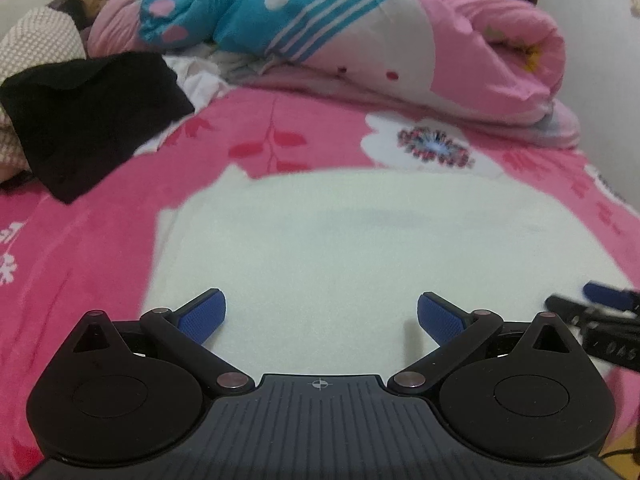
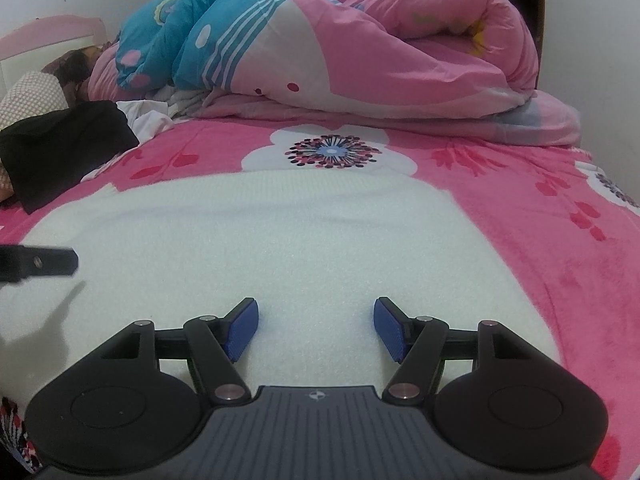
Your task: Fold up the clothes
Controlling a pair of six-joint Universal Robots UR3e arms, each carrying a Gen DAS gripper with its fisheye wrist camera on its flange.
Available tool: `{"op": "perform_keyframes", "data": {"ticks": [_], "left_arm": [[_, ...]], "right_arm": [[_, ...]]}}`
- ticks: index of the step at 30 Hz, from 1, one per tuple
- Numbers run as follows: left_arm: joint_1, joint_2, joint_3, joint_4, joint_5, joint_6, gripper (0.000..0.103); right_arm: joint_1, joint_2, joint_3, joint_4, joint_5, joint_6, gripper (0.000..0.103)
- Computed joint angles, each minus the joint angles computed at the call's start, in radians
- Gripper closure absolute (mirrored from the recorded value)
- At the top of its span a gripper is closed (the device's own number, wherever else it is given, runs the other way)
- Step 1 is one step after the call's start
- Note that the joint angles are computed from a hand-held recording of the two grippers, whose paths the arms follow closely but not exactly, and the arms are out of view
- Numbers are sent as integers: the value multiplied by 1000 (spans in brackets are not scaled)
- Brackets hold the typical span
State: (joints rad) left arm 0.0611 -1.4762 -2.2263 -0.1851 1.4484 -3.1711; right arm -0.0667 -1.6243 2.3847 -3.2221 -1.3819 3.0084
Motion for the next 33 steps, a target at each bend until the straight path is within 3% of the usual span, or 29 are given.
{"op": "perform_keyframes", "data": {"ticks": [4,15,26,33], "left_arm": [[-20,-32,-19,65,35,11,0],[-7,-24,-7,29,16,13,0],[4,-20,3,3,0,8,0],[-2,-22,21,-22,8,-8,0]], "right_arm": [[-3,0,4,-7,4,-4,36],[-41,-23,38,-24,50,-17,35],[-274,-292,182,153,233,-54,35],[-288,-431,222,257,143,-96,35]]}}
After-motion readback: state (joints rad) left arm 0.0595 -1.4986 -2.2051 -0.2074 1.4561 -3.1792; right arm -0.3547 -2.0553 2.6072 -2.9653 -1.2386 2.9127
